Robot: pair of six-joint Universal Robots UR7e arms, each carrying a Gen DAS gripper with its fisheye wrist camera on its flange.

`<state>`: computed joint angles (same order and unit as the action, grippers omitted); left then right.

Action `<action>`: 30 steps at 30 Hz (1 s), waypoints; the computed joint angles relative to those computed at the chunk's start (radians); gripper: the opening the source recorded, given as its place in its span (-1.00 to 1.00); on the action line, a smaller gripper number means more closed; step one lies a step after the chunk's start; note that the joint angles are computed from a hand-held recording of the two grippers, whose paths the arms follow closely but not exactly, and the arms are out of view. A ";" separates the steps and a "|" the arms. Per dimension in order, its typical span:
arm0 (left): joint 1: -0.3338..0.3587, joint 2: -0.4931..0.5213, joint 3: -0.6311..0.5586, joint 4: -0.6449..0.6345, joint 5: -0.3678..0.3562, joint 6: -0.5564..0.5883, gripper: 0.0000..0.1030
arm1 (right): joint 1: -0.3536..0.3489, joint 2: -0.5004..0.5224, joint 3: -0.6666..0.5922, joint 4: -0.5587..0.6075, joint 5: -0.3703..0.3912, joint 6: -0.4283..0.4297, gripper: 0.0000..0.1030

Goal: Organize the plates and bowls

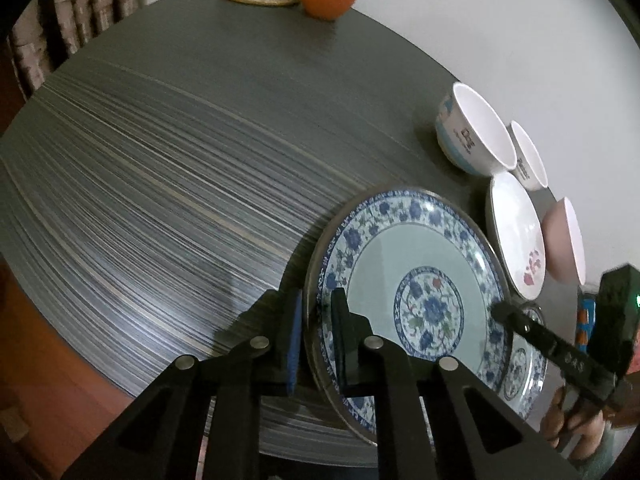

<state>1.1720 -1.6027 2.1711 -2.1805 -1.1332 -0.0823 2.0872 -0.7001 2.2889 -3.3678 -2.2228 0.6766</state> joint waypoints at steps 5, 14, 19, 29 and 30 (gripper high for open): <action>0.001 0.008 -0.004 -0.018 0.026 0.014 -0.78 | 0.030 0.034 -0.019 -0.018 -0.025 0.029 -0.72; 0.005 0.027 -0.011 -0.057 0.041 0.035 -0.78 | 0.071 0.088 -0.031 -0.089 -0.082 0.080 -0.72; 0.017 0.044 -0.028 -0.052 0.039 0.038 -0.78 | 0.063 0.124 -0.024 -0.158 -0.066 0.102 -0.72; 0.016 0.056 -0.028 -0.063 0.076 0.071 -0.75 | 0.050 0.151 -0.038 -0.139 -0.033 0.145 -0.72; 0.013 0.056 -0.025 -0.065 0.081 0.075 -0.74 | 0.051 0.151 -0.039 -0.130 -0.036 0.151 -0.72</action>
<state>1.1849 -1.5466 2.1464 -2.2458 -1.0526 -0.0076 2.1380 -0.5495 2.2503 -3.4977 -2.2585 0.8271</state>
